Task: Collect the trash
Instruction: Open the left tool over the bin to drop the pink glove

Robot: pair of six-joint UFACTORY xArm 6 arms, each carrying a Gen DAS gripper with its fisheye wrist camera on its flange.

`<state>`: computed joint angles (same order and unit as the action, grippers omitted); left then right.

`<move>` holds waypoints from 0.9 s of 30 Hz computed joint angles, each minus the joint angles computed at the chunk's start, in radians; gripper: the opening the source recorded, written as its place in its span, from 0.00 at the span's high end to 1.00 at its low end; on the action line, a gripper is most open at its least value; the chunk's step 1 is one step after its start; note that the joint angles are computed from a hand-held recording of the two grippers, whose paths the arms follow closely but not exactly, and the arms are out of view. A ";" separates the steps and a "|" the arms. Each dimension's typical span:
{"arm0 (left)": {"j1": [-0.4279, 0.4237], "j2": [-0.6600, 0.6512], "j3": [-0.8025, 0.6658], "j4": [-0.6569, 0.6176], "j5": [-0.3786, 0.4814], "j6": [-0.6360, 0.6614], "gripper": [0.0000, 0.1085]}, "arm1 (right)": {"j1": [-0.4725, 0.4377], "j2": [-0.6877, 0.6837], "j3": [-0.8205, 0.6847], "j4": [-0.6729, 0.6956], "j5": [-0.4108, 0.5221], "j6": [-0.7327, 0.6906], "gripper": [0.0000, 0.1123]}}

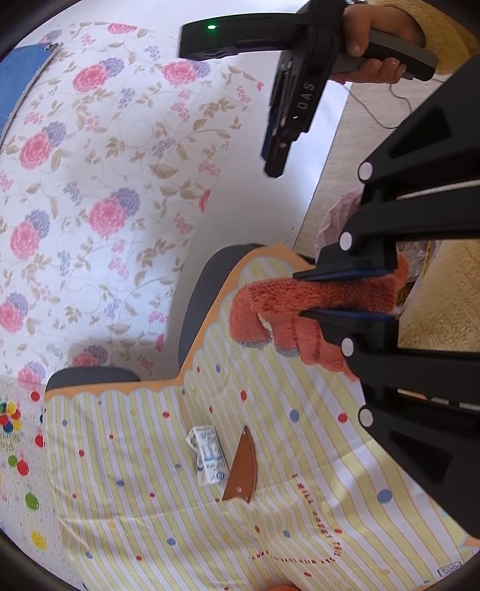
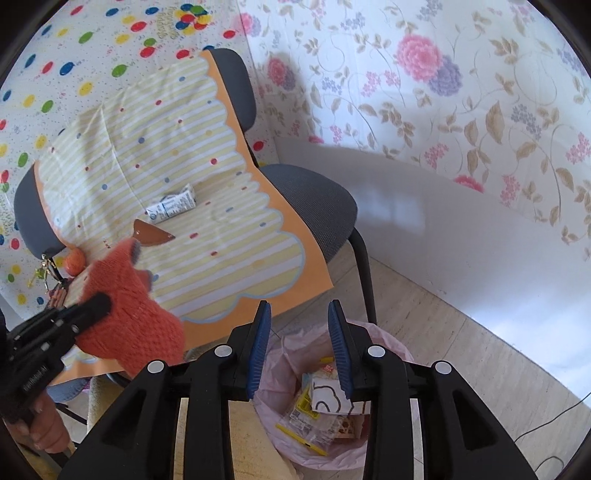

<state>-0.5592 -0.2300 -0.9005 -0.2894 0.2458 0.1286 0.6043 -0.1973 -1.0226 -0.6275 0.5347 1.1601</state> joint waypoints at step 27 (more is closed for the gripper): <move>-0.076 0.223 -0.247 0.031 0.068 0.015 0.56 | -0.108 -0.143 0.166 -0.050 -0.058 0.112 0.66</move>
